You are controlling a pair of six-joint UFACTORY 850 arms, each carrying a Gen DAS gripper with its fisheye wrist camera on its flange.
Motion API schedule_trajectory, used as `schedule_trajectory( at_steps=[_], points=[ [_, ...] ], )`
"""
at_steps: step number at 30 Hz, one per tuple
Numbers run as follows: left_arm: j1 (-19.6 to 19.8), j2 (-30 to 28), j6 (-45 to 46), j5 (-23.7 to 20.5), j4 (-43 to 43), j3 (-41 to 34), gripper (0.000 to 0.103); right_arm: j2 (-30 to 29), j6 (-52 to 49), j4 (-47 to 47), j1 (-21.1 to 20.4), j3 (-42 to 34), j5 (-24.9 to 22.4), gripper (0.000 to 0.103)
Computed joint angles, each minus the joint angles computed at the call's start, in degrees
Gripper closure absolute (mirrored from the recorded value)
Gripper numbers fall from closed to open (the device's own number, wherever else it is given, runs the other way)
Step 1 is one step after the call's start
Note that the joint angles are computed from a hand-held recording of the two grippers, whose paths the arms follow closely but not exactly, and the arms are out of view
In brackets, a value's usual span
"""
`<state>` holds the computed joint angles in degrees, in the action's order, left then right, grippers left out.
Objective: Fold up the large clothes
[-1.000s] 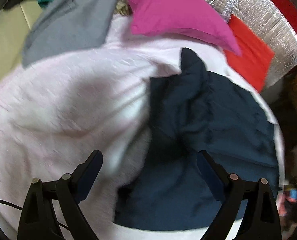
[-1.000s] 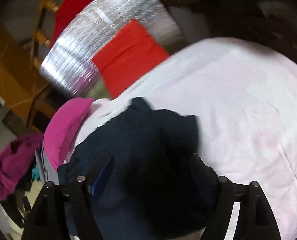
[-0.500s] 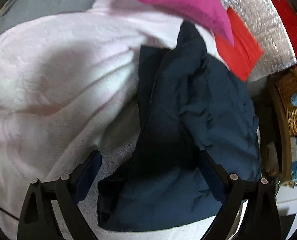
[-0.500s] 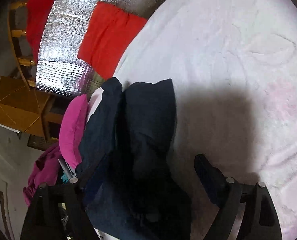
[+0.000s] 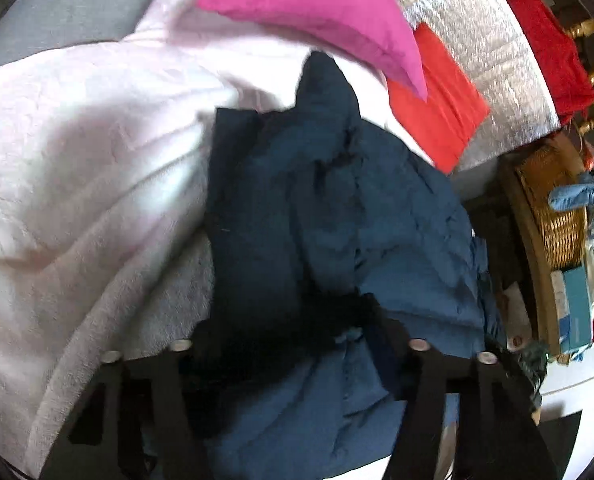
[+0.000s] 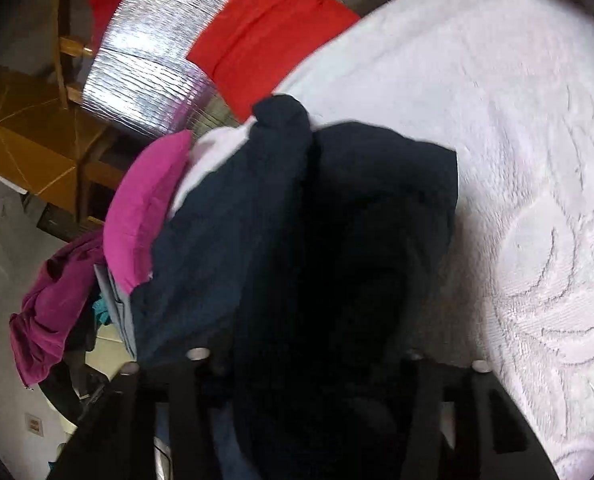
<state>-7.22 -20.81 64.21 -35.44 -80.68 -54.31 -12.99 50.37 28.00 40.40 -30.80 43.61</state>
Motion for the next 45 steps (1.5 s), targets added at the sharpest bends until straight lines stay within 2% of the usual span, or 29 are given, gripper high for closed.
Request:
schedule_trajectory(
  at_steps=[3, 5, 7, 8, 9, 10, 11, 12, 14, 17, 19, 21, 23, 24, 25, 29, 32, 33, 35, 36, 40, 45],
  points=[
    [0.8, 1.0, 2.54, -1.18, -3.19, 0.79, 0.062, 1.91, -5.8, 6.64, 2.96, -0.3, -0.57, 0.06],
    [0.59, 2.53, 4.89, -0.99, -5.06, 1.86, 0.062, 3.13, -6.94, 8.45, 4.59, 0.25, 1.28, 0.06],
    [0.42, 2.33, 2.86, 0.78, -3.5, 1.45, 0.062, 3.26, -8.53, 11.01, 5.73, 0.14, 1.81, 0.06],
    [-0.06, 1.96, 0.01, 2.94, -1.15, 1.13, 0.059, 2.93, -8.73, 11.53, 5.59, -0.09, 1.18, 0.061],
    [-0.39, 1.24, -2.99, 4.57, 1.44, 0.7, 0.051, 1.64, -9.3, 12.43, 5.07, -0.85, -0.81, 0.06],
    [-0.43, 1.08, -5.49, 5.57, 3.63, 0.71, 0.043, 0.15, -8.19, 11.92, 4.36, -1.42, -2.42, 0.052],
    [-0.87, 0.83, -8.41, 7.49, 5.79, 0.66, 0.027, -0.83, -6.35, 10.99, 3.69, -1.82, -3.68, 0.045],
    [-1.29, 1.07, -10.4, 9.28, 7.32, 0.83, 0.022, -1.73, -2.91, 9.28, 3.18, -1.56, -4.07, 0.035],
    [-1.48, 1.91, -12.17, 10.3, 8.8, 1.33, 0.022, -1.39, -0.08, 8.69, 3.72, -0.39, -1.49, 0.034],
    [-1.45, 5.2, -14.61, 12.43, 10.05, 3.43, 0.022, 1.75, -5.23, 16.61, 6.54, 1.02, -0.33, 0.034],
    [-1.27, 8.77, -13.61, 15.35, 8.76, 6.34, 0.022, 3.63, -6.77, 21.4, 8.85, 2.34, 0.57, 0.031],
    [-2.26, 14.13, -8.85, 20.14, 3.98, 10.24, 0.022, 5.82, -9.44, 28.72, 12.29, 3.71, 2.22, 0.031],
    [-2.94, 18.38, -1.25, 23.04, -2.89, 13.68, 0.022, 8.04, -13.08, 36.29, 16.54, 4.97, 5.55, 0.029],
    [-3.61, 20.84, 0.85, 24.23, -4.51, 15.55, 0.022, 9.08, -12.91, 37.2, 17.92, 5.58, 7.1, 0.025],
    [-2.16, 22.55, 1.88, 23.22, -3.74, 16.74, 0.022, 9.44, -11.87, 36.81, 18.86, 5.92, 8.2, 0.024],
    [-3.5, 25.99, -5.02, 21.74, 4.32, 20.98, 0.022, 7.89, -5.54, 34.28, 24.26, 5.91, 11.96, 0.019],
    [-2.33, 25.68, -6.72, 14.66, 3.58, 23.38, 0.022, 5.52, 0.29, 30.4, 26.11, 5.18, 12.97, 0.018],
    [-1.09, 24.21, -6.74, 9.73, 2.44, 23.56, 0.022, 4.27, 3.11, 28.43, 26.24, 4.67, 13.44, 0.018],
    [0.38, 21.41, -5.6, 3.86, -0.51, 23.1, 0.022, 1.89, 7.01, 25.09, 25.55, 3.46, 13.81, 0.018],
    [0.75, 20.63, -4.85, 2.83, -2.49, 23.1, 0.022, 0.53, 8.55, 23.47, 24.88, 2.51, 13.6, 0.018],
    [0.81, 18.14, -1.66, 3.47, -11.51, 22.49, 0.022, -3.91, 16.02, 18.59, 22.63, 0.5, 13.59, 0.017],
    [1.19, 12.35, 0.93, -0.34, -18.34, 19.49, 0.021, -7.67, 23.64, 14.39, 19.69, 0.04, 15.3, 0.017]
  ],
)
